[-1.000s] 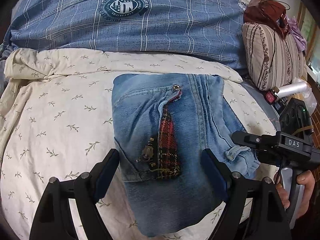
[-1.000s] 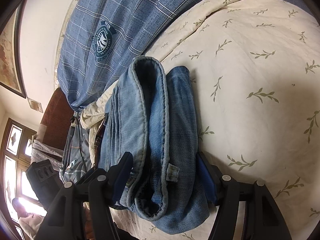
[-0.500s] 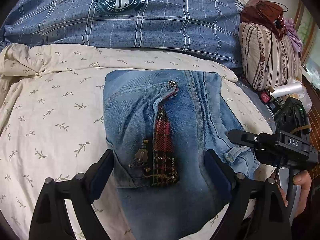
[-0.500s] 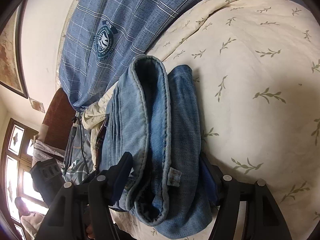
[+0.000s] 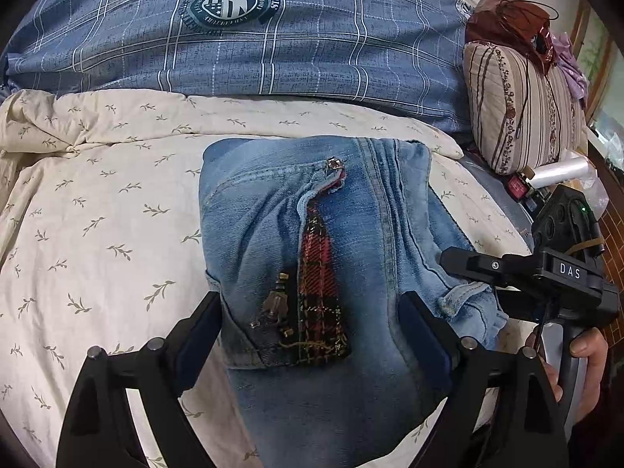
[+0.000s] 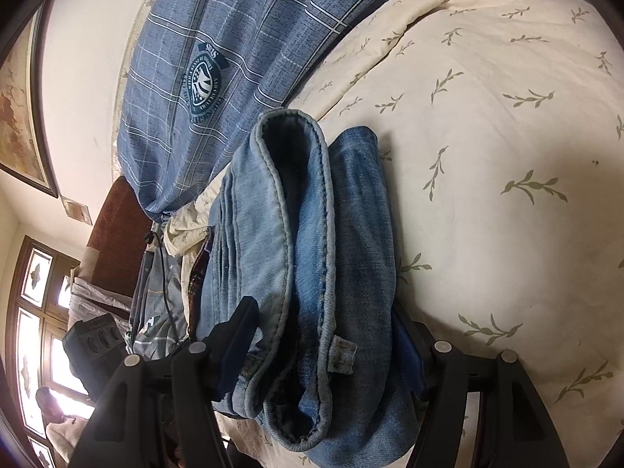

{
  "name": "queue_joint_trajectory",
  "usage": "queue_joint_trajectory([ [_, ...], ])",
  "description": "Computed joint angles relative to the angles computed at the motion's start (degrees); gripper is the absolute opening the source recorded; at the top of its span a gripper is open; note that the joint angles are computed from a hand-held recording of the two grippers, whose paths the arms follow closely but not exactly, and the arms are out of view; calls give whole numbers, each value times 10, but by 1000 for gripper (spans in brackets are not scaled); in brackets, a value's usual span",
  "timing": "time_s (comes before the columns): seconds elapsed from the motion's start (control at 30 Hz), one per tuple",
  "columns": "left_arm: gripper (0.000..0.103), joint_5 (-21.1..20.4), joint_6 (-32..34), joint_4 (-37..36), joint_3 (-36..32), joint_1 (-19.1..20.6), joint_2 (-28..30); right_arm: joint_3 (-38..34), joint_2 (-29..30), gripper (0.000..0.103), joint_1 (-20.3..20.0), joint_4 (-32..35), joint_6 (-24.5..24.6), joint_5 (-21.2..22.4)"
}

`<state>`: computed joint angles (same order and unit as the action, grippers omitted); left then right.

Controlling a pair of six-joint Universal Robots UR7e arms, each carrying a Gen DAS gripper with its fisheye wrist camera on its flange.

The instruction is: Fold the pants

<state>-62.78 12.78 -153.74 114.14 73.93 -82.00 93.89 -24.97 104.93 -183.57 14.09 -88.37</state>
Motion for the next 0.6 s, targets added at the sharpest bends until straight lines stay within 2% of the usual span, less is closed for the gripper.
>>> queue_joint_trajectory([
  [0.3, 90, 4, -3, 5, -4, -1, 2, 7, -3, 69, -7, -5, -2, 15],
  [0.6, 91, 9, -2, 2, -3, -3, 5, 6, -4, 69, -5, 2, -2, 10],
])
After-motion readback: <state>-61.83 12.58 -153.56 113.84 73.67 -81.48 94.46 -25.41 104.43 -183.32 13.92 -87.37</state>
